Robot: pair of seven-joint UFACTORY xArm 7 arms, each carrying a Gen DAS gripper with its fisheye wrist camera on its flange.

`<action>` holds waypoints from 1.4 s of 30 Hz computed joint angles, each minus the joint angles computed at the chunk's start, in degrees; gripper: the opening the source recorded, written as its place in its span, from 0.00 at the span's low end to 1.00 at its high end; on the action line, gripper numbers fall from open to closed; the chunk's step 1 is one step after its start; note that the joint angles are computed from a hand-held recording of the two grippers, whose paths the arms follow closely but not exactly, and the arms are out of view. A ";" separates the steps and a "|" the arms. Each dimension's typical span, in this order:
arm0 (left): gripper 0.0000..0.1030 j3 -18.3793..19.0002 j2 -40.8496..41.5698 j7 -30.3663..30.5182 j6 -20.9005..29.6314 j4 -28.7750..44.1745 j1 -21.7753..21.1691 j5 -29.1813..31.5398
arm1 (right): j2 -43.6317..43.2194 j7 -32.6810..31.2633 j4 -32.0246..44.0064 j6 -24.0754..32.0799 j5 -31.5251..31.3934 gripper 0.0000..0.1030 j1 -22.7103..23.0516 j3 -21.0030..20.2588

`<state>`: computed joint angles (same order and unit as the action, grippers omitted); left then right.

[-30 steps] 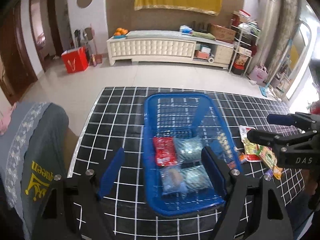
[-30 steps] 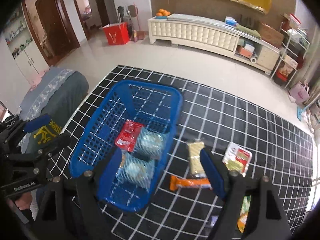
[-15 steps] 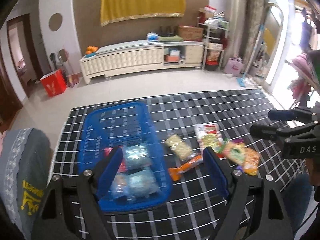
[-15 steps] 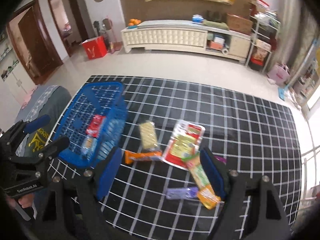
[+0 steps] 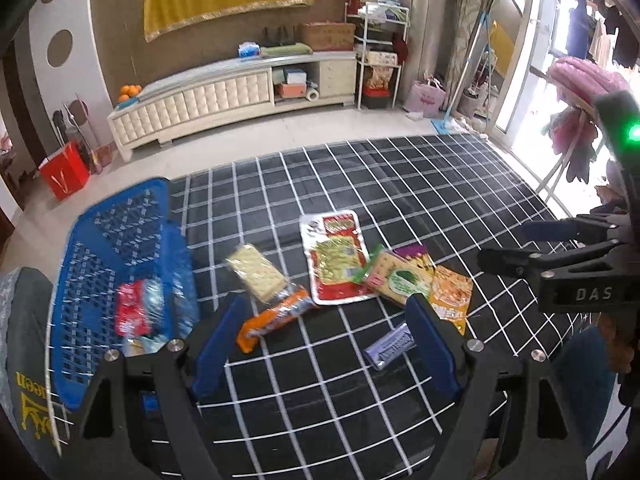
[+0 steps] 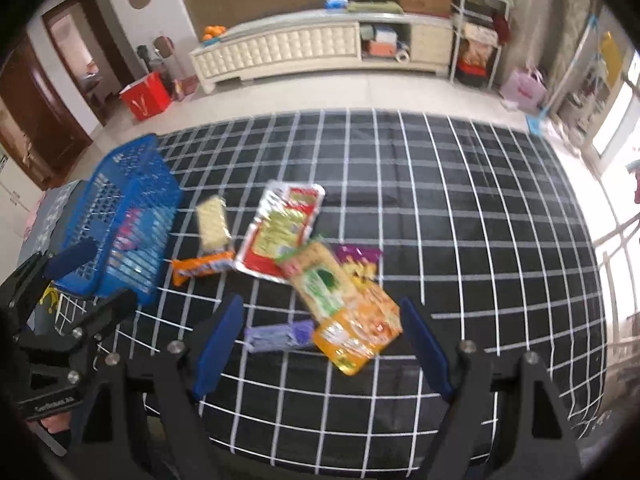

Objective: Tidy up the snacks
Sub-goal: 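Grasp the purple Doublemint bar with the left tool while the right grasps the orange snack bag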

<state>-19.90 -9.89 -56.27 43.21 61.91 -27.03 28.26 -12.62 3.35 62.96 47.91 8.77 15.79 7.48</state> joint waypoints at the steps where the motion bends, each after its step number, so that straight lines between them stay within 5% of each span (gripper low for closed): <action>1: 0.78 0.01 0.97 -0.01 -0.42 0.13 -0.08 -0.41 | -0.09 0.05 -0.53 0.16 0.32 0.81 -0.12 -0.25; 6: 0.78 0.81 6.14 -0.08 -1.12 1.27 -1.48 -0.70 | 3.36 -0.22 -2.37 1.46 5.53 0.81 -1.14 -2.09; 17: 0.78 5.12 12.94 4.29 -4.51 1.39 -3.50 -4.19 | 13.25 6.20 0.47 3.47 5.80 0.81 -3.29 -1.56; 25: 0.78 6.12 12.81 6.15 -7.21 -0.52 -3.38 -6.99 | 15.62 10.27 2.14 3.68 -0.53 0.81 -2.31 -0.63; 36: 0.78 5.00 10.63 10.18 -6.62 -2.43 -3.88 -8.44 | 8.86 5.79 -4.96 0.77 0.23 0.46 -1.25 -0.09; 38: 0.78 4.78 10.51 10.94 -6.30 -2.45 -3.99 -8.59 | 6.48 4.36 -7.30 -0.27 -0.56 0.33 -0.95 0.05; 42: 0.78 4.42 10.83 12.30 -6.42 -2.15 -4.36 -8.89 | 3.26 1.89 -11.04 -1.00 1.77 0.28 -0.51 -0.60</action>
